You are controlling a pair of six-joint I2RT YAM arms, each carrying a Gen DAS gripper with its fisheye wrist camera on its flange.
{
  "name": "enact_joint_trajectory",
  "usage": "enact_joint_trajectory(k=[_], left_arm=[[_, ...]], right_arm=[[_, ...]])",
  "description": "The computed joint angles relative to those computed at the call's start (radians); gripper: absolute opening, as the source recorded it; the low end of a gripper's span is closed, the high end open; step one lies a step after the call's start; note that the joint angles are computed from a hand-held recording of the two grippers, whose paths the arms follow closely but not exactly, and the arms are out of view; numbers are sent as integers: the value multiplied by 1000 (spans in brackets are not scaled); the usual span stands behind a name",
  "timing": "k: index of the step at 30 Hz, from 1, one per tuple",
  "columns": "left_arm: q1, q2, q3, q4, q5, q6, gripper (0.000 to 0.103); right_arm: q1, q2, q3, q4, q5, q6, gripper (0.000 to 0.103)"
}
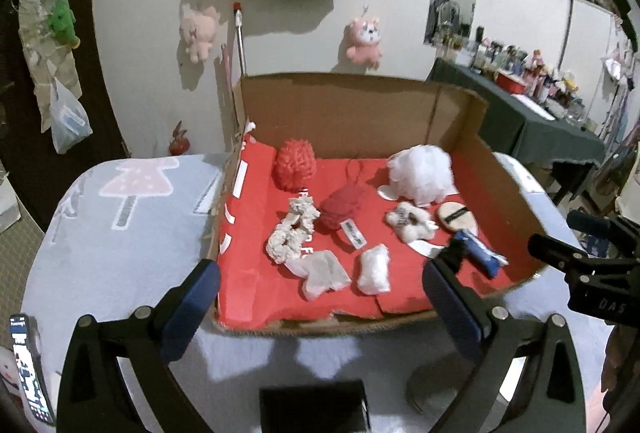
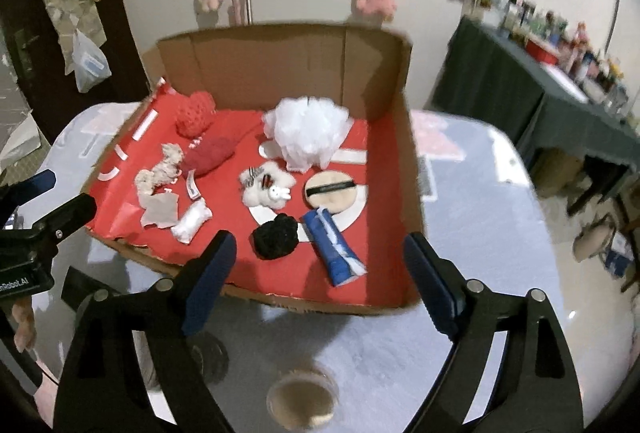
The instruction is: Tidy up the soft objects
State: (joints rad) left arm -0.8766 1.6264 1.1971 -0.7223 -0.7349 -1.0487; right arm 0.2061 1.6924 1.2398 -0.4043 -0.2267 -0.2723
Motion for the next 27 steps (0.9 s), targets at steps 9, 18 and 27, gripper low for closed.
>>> enact_joint_trajectory(k=[9,18,27], left_arm=[[-255,-9,-11,-167,-191,-282,103],[-440,115,3,-304,-267,-584,103],[-418,243,-73,-119,-129,-635,103]], right_arm=[[-70,-357,-343,118,-102,-55,93],[-145,-593,-675,264,-169,-82,93],[-166,-435,-809,441,-138,-77,93]])
